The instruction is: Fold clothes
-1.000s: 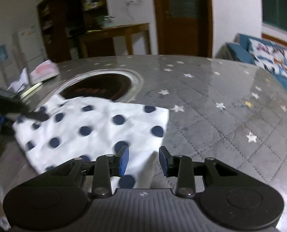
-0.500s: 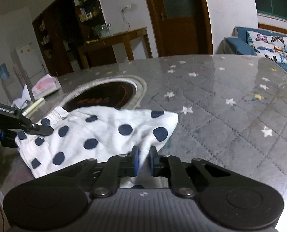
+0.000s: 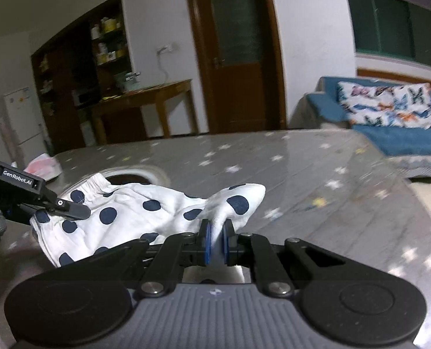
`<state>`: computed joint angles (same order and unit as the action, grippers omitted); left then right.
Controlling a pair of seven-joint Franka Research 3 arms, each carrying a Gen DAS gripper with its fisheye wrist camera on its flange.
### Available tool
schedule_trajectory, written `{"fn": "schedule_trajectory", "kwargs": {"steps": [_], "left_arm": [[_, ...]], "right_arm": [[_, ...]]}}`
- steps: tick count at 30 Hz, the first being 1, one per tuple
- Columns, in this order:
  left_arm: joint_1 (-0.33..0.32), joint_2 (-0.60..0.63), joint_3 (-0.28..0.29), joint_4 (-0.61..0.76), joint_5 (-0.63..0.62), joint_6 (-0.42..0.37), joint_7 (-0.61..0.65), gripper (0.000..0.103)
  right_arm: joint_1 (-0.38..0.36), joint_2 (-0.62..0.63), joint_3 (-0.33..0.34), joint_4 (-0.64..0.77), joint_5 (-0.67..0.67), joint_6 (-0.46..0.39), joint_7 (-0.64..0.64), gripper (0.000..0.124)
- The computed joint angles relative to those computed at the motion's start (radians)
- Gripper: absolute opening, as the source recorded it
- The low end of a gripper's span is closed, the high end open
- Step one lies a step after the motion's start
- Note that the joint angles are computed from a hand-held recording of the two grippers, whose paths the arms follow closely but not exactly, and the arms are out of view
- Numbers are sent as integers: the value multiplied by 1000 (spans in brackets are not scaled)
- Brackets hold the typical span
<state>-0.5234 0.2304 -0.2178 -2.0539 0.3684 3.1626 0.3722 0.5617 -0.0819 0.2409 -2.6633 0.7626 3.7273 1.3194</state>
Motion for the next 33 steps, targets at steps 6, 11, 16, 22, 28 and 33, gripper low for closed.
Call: {"fn": "schedule_trajectory", "kwargs": {"steps": [6,11,16,22,28,33], "left_arm": [[-28,152,-23,233,10,-110,69,33],[-74,262,-14,411,27,-203,119,33],[-104,358,-11,556,26,-282,166,33],[-151,452,6,700,37,-385,218,36],[-186,458,42,716,72,-425,208,45],[-211,450,66,719,125,-453,177,54]], "right_arm": [[-38,-2,-9,30,123,1,-149,7],[-61,11,-29,51,170,-2,-216,7],[-78,34,-47,63,192,1,-244,7],[-81,85,-58,114,289,-22,-335,8],[-73,119,-73,142,359,-42,-391,14],[-63,118,-72,135,347,-6,-382,22]]}}
